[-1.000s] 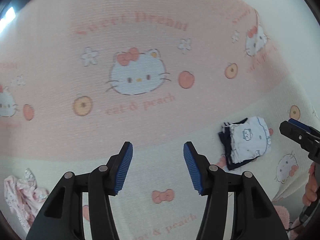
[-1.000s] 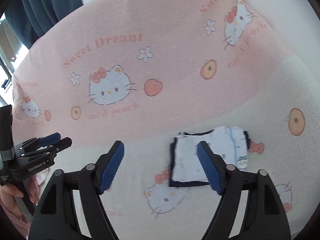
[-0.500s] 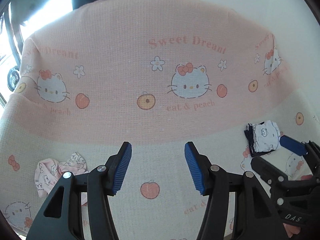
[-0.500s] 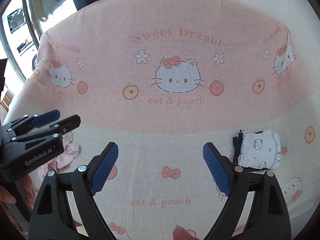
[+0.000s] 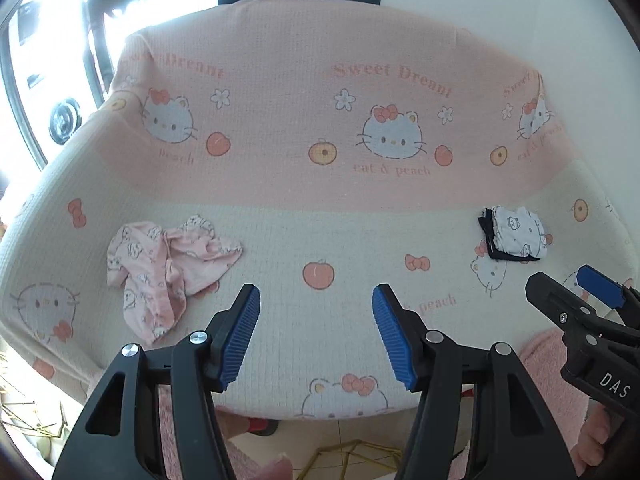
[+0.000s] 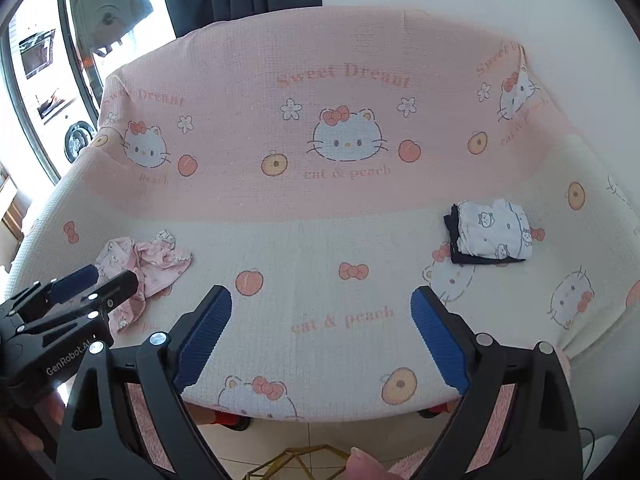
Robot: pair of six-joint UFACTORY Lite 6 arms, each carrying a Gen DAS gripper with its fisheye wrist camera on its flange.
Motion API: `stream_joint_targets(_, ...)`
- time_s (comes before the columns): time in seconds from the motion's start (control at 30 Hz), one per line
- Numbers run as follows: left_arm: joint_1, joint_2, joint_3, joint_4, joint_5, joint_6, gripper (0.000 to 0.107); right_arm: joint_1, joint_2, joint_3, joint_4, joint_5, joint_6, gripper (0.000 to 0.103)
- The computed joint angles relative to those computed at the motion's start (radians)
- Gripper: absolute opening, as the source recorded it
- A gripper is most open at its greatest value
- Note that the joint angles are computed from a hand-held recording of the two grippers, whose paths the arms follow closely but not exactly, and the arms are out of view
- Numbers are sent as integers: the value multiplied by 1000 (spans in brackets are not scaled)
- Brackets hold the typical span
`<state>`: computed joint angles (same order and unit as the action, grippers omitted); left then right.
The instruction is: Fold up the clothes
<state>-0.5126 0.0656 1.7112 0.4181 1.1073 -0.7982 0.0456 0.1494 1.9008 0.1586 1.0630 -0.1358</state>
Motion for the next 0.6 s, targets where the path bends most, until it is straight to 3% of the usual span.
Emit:
stream_joint_targets(0.23,-140,-152,-191,84,18,-151,62,-30,-224,-285,49,-25,-72,93)
stream_joint_targets(0.6,-145,-132,-185,43,-8,-146,62,-37,-243,-341,67,-36,-111,93)
